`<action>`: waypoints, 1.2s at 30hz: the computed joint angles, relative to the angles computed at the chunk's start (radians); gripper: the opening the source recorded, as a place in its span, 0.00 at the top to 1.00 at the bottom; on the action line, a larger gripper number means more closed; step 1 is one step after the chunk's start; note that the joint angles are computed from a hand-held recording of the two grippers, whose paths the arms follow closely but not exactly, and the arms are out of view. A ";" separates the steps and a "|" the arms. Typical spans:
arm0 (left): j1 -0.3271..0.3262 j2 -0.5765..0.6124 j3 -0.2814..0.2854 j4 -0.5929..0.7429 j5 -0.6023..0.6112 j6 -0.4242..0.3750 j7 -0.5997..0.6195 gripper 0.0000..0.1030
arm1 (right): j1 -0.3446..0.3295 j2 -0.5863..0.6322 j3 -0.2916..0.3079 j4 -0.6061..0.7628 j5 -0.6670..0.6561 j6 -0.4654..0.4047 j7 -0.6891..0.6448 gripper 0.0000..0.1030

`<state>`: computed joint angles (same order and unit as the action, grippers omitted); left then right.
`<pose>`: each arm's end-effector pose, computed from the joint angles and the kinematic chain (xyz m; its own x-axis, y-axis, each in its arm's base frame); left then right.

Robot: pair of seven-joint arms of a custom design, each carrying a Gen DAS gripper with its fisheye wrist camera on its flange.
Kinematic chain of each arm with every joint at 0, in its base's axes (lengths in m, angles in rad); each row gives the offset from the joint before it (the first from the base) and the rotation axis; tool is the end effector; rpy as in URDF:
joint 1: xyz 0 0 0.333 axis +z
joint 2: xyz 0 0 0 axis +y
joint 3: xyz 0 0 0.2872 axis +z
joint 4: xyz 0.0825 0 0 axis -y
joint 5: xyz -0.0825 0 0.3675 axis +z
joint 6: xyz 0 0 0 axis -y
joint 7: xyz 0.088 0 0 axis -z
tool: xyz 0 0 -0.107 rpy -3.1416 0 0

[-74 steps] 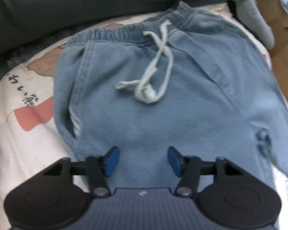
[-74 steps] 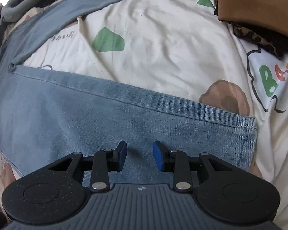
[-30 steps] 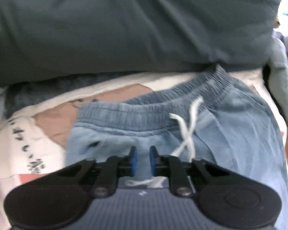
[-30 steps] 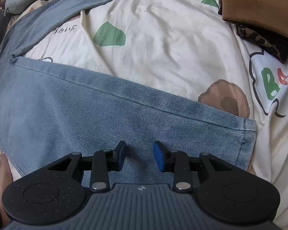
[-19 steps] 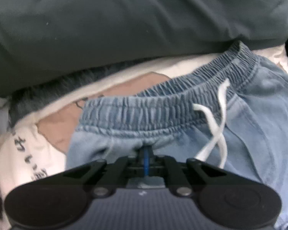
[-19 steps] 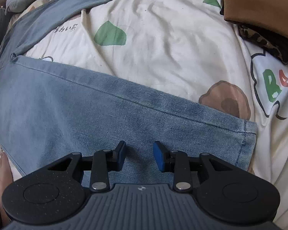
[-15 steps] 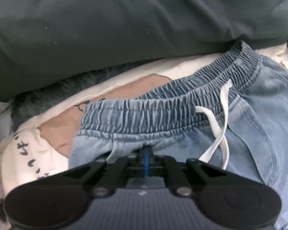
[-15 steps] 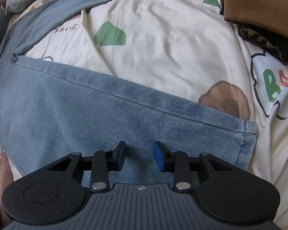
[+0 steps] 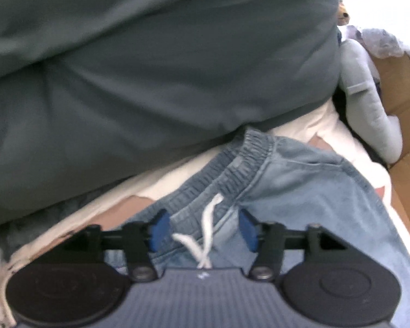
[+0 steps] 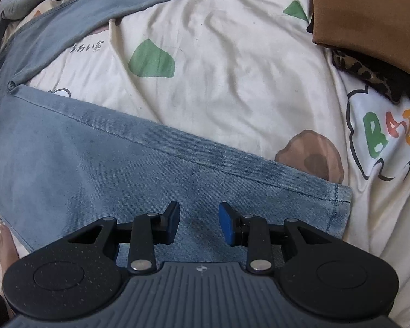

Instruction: Fold clothes

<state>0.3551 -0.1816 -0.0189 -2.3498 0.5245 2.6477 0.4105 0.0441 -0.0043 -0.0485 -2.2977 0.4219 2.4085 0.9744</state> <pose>0.4812 0.1538 0.4345 0.8519 -0.4969 0.1655 -0.3496 -0.7748 -0.5268 0.5116 0.0003 0.3436 0.3056 -0.9270 -0.2173 -0.9395 -0.2565 -0.2271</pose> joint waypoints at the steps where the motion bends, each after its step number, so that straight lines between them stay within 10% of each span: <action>1: -0.005 0.021 0.001 0.015 -0.016 0.004 0.005 0.40 | 0.001 0.003 0.001 0.001 -0.001 0.003 0.003 0.63; 26: -0.154 0.416 0.142 0.272 -0.050 0.183 -0.048 0.50 | 0.011 0.085 0.031 0.068 0.015 0.027 -0.012 0.55; 36: -0.107 0.468 0.137 0.305 -0.288 0.242 -0.021 0.52 | 0.018 0.093 0.039 0.086 -0.013 -0.007 -0.048 0.39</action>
<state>0.2484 0.2868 0.1176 -2.0445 0.2362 2.8902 0.3893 0.0621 0.0884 -0.0090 -2.2119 0.4090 2.4019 0.9269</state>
